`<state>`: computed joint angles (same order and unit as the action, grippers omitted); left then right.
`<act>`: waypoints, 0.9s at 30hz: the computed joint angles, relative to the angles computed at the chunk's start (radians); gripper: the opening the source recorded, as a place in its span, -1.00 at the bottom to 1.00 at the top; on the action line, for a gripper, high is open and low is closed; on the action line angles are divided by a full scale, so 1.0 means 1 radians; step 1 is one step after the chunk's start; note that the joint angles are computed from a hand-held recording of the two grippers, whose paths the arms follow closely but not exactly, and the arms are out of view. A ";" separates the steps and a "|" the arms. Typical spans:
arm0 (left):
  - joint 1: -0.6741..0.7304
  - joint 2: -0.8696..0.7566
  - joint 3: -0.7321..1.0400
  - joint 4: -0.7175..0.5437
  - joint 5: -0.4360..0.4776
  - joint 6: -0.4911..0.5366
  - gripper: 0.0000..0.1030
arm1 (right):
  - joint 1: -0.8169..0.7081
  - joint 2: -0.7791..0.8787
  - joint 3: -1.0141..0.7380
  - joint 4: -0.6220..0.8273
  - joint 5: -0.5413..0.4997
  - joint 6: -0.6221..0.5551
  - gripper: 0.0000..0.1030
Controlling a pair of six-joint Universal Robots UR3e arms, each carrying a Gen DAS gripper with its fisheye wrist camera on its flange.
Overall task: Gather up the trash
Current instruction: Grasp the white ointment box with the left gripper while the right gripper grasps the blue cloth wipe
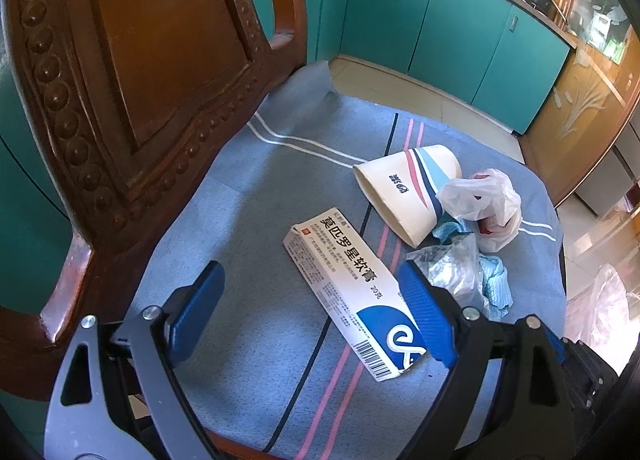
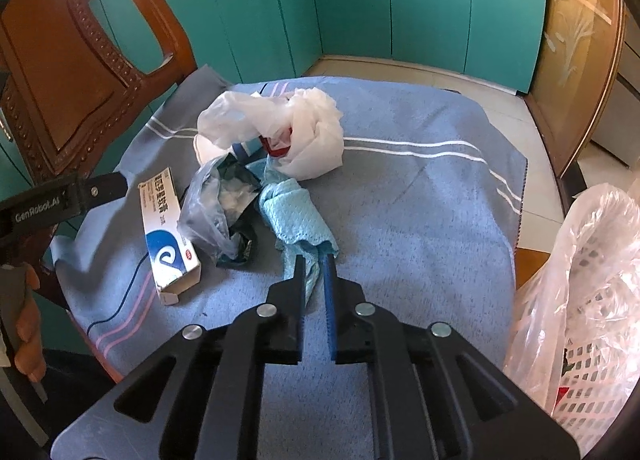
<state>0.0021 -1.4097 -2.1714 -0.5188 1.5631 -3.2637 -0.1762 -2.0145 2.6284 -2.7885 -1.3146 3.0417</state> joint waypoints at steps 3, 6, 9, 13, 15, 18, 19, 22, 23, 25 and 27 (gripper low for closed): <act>0.015 0.011 -0.005 -0.004 -0.010 0.007 0.73 | -0.019 -0.002 0.008 -0.015 0.002 0.014 -0.37; 0.036 0.022 -0.011 -0.012 -0.025 0.014 0.73 | -0.066 -0.038 0.022 0.002 0.023 0.009 -0.10; 0.057 0.029 -0.013 -0.025 -0.050 0.020 0.73 | -0.094 -0.046 0.024 0.016 0.039 0.002 -0.01; 0.080 0.032 -0.010 -0.050 -0.085 0.021 0.73 | -0.080 -0.018 0.018 0.004 0.030 0.000 0.07; 0.085 0.034 -0.013 -0.058 -0.095 0.018 0.73 | -0.055 0.025 0.010 -0.031 0.016 0.010 0.10; 0.084 0.027 -0.013 -0.062 -0.097 0.013 0.73 | 0.035 0.165 -0.020 -0.160 -0.045 0.050 0.10; 0.083 0.025 -0.013 -0.063 -0.098 0.012 0.73 | 0.058 0.205 -0.035 -0.191 -0.056 0.059 0.10; 0.072 0.014 -0.012 -0.057 -0.088 0.011 0.73 | 0.149 0.376 -0.103 -0.322 -0.110 0.100 0.10; 0.069 0.008 -0.011 -0.054 -0.084 0.012 0.73 | 0.170 0.424 -0.129 -0.340 -0.121 0.111 0.10; 0.064 -0.005 -0.009 -0.050 -0.073 0.011 0.73 | 0.179 0.476 -0.158 -0.340 -0.094 0.107 -0.24; 0.065 -0.025 0.000 -0.053 -0.065 0.006 0.73 | 0.216 0.488 -0.171 -0.338 -0.144 0.098 -0.52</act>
<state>0.0673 -1.4346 -2.1709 -0.5718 1.4980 -3.2577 0.0395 -1.5266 2.4575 -3.1266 -1.4589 3.1396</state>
